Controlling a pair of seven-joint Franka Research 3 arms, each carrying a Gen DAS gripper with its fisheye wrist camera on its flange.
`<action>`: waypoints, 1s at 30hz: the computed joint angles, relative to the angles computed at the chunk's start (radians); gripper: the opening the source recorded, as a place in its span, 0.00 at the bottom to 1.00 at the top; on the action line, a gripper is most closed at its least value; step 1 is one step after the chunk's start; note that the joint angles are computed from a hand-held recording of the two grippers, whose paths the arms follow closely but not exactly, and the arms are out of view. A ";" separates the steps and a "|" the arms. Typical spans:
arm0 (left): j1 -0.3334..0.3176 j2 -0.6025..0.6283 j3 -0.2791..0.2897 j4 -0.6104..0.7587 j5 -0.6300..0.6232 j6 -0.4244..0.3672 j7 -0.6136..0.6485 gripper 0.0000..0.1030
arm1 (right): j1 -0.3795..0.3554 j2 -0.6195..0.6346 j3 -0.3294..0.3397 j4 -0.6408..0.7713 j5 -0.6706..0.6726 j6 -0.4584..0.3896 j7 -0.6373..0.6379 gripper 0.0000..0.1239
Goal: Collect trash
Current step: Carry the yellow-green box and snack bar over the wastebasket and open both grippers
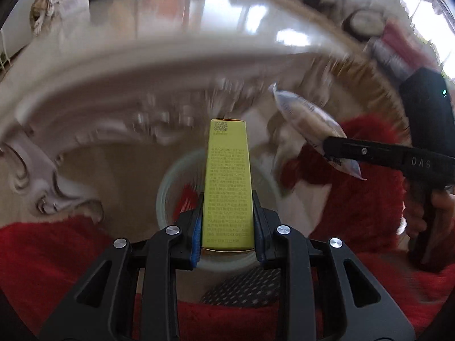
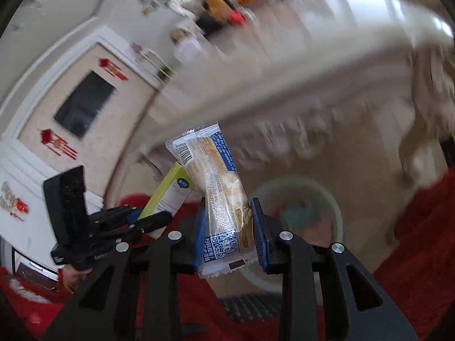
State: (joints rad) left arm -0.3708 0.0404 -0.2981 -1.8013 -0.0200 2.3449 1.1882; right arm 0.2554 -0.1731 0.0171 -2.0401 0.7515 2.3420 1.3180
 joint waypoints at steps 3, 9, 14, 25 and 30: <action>-0.003 0.077 0.000 0.026 0.024 -0.047 -0.028 0.28 | -0.007 0.060 0.019 -0.003 -0.095 -0.011 0.090 0.23; 0.003 0.194 -0.002 0.072 0.029 -0.103 -0.058 0.28 | -0.009 0.156 0.037 0.017 -0.286 -0.018 0.228 0.23; 0.012 0.211 -0.008 0.083 0.010 -0.120 -0.040 0.28 | -0.004 0.168 0.041 -0.009 -0.319 -0.035 0.231 0.23; -0.008 0.211 0.005 0.104 0.095 -0.170 -0.110 0.72 | -0.001 0.183 0.040 -0.001 -0.342 -0.035 0.270 0.50; -0.011 0.216 0.003 0.118 0.111 -0.189 -0.110 0.72 | -0.002 0.185 0.041 0.001 -0.354 -0.042 0.289 0.50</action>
